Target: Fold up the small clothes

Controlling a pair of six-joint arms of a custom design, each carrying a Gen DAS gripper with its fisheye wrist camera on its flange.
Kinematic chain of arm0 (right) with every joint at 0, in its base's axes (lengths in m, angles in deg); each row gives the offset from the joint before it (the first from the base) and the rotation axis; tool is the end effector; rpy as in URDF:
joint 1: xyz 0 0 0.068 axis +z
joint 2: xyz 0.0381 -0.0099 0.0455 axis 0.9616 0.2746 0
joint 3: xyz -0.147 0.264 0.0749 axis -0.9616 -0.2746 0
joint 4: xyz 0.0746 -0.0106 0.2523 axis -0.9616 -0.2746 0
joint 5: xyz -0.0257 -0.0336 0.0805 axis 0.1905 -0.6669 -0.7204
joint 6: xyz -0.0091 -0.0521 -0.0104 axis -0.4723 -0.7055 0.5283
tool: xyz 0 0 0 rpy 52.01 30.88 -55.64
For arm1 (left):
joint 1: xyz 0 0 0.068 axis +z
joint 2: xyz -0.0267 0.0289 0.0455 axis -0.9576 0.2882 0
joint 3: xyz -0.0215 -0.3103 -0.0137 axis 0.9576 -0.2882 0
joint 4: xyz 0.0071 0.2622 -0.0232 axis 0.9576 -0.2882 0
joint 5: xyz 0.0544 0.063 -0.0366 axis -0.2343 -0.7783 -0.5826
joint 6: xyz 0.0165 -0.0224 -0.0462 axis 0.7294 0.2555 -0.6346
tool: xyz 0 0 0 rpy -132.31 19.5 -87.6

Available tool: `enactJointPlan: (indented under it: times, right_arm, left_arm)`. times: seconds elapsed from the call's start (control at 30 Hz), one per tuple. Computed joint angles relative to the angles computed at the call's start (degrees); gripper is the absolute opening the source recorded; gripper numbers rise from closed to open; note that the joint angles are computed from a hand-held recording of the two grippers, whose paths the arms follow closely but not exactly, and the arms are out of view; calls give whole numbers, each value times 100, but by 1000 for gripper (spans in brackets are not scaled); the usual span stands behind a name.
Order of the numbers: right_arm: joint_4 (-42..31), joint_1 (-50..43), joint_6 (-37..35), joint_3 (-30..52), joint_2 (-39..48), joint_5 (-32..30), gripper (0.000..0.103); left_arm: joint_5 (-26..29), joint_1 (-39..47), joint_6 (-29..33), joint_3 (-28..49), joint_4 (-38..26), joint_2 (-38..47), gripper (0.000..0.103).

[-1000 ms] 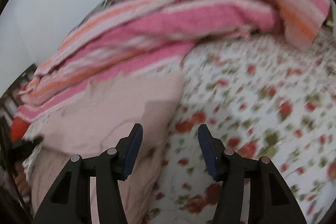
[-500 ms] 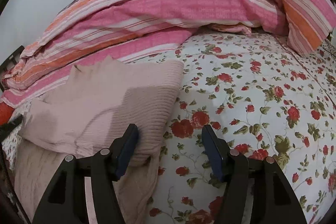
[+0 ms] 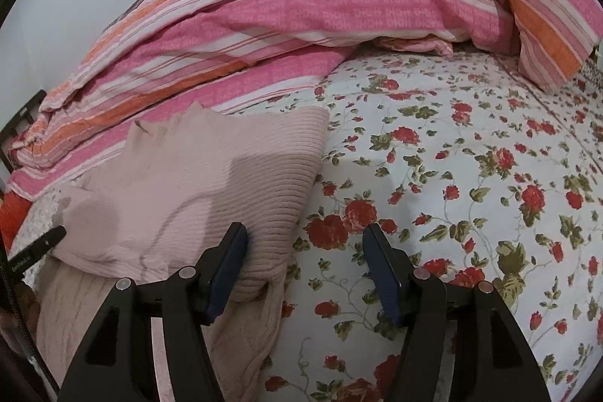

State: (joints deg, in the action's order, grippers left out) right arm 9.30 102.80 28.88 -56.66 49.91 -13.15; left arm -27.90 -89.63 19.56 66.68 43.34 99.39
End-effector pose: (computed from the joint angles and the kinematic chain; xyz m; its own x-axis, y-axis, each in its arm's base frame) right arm 0.1691 0.0741 0.2007 -0.5982 0.4458 -0.6659 0.4153 0.8831 0.2181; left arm 0.3196 -0.1010 0.1833 -0.6886 0.1351 -0.7125 0.3621 0.9153 -0.1765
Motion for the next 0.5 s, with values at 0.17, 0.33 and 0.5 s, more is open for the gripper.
enactJointPlan:
  times: [0.17,0.33,0.5]
  right_arm:
    - [-87,83,63,51,44,80,62]
    - [-489,343,313,185,5,286,66]
    - [-1967,1409,1626,395,-624,804,68]
  left_arm:
    - [126,56,-45,-138,58,-117,58]
    - [720,405,-53,-578,12,-613,58]
    - [1099,870,252,-1181,-279,-1402,58]
